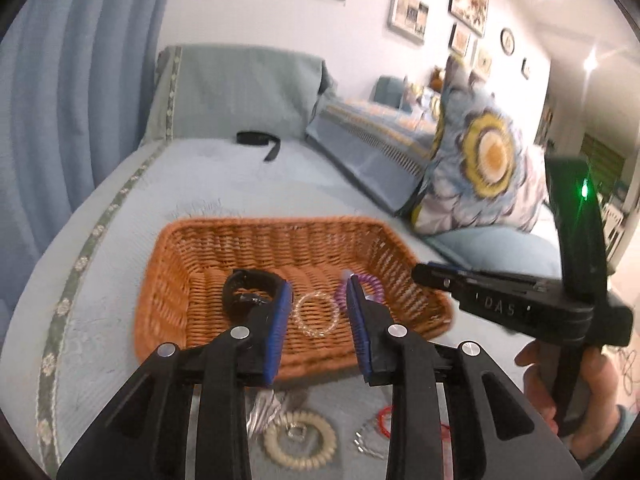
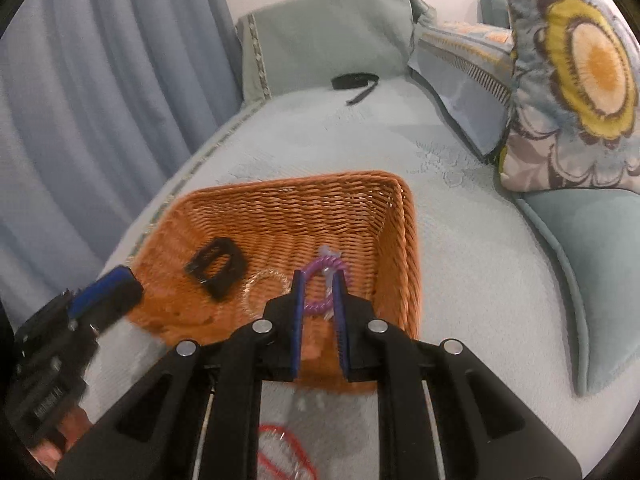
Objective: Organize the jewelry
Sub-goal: 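Carry both bracelets over the basket and open both tools to drop them, then grasp the cream coil bracelet with the left tool while the right grasps the red cord bracelet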
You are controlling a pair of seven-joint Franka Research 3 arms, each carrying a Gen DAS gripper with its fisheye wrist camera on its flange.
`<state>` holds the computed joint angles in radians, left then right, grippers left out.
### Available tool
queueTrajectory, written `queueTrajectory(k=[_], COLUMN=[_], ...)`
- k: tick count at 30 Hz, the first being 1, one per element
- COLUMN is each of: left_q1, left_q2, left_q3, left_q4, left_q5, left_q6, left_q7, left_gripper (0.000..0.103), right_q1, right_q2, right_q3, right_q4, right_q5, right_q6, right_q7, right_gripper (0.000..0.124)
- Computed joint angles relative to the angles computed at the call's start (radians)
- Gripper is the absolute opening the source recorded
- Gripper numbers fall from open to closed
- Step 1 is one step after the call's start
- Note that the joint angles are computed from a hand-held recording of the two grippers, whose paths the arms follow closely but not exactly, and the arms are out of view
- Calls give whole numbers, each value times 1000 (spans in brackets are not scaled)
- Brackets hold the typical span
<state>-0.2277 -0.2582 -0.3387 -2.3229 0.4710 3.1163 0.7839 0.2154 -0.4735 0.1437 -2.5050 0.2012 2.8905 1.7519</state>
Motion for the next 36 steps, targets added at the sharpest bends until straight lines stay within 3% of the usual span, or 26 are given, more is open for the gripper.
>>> queueTrajectory(k=[5,9,14,21,24,26,30,36], left_q1=[-41,-81,-113,-128,-143,-178,-244,-195], left_q2=[-156,-277,-355,-288,-243,-202,-141,-51], left_q3=[27,50,74,98,116,153,219,163], left_q4=[-117,-228,-330,-359,-351,-341,-323,-246], left_q5=[-43,-86,-138,-169,-182,-200,-246,-274], left_q6=[28,41,56,78,70,61,39,-42], left_q7=[0,-4,-21,-15,-6,9,48,76], left_gripper=[42,45,47,47,47,47,47,45], right_q1=[22,35,72,86,108,134,137,129], right_q2=[-169,-285,-370,-374,-354,-334,-303,-268], right_q3=[21,46,56,48,13,-14,-5,-5], right_q4=[-114,-213,-319,-380,-387,-383,-370,-360], right_q5=[2,18,28,19,32,52,57,66], right_q6=[4,19,52,73,62,56,31,2], right_q7=[7,31,44,20,3,-11,-31,-33], right_gripper=[13,34,36,36,36,36,36,36])
